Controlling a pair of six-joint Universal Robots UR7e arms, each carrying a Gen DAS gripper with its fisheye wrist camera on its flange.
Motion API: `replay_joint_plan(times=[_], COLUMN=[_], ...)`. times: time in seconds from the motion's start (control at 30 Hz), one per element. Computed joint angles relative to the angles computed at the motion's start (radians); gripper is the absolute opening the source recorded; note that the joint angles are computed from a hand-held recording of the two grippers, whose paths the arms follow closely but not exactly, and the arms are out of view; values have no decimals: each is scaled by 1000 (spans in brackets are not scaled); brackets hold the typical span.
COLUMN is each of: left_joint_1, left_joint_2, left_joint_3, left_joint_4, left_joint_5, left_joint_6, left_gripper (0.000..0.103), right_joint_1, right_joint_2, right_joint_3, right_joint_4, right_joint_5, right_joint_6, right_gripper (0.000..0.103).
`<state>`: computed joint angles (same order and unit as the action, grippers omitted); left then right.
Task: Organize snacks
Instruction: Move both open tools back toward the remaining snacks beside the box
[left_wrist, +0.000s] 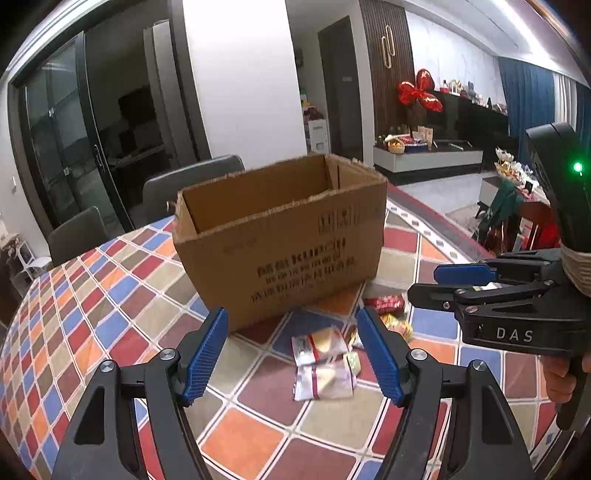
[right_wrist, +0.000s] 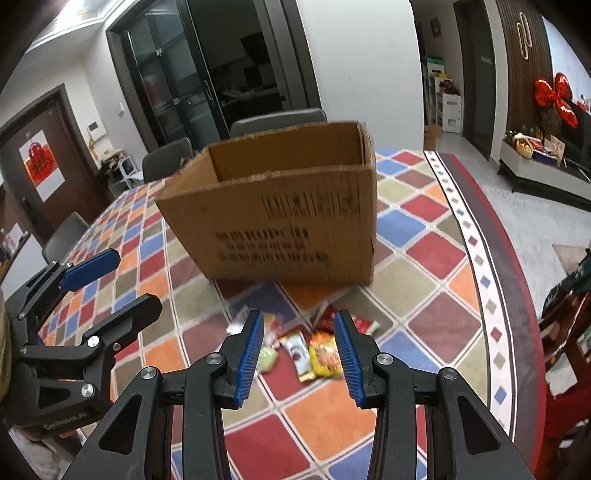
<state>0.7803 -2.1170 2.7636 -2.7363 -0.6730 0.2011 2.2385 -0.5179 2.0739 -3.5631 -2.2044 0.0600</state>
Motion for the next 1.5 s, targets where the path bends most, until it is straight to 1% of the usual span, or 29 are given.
replay_joint_plan(times=[0.27,0.43,0.5,0.63,0.77,1.1,1.33,1.43,1.5], left_joint_1=[83,145,171,241,300,372,418,439,453], left_joint_2=[30,108,141,217,287,425,470,481,487], left_joint_3=[19,22,18,0,-19,-64,-95,-109,-116], left_joint_4=[16,-40,-71,-141,-201,-301,-314,-307,-303], left_joint_5=[-57,-87,-101,-153,-200,-232,-262,-282,-295], left_joint_6=[-23,-6,9,45,76,97,76,66,60], left_gripper=[72,72,72,72,72,71,71,65,58], right_joint_1=[-20,-44,-50,-59,-69,-105,-126,-133,-136], right_joint_2=[23,34,43,56,68,85,92,96,99], right_joint_3=[27,38,38,31,18,-13,-31,-41,-46], right_joint_4=[7,20,17,23,29,45,58,65,67], right_joint_5=[-1,11,3,-9,-2,24,55,59,62], right_joint_6=[28,43,41,36,22,4,10,10,13], right_gripper=[41,41,41,41,41,41,41,41,41])
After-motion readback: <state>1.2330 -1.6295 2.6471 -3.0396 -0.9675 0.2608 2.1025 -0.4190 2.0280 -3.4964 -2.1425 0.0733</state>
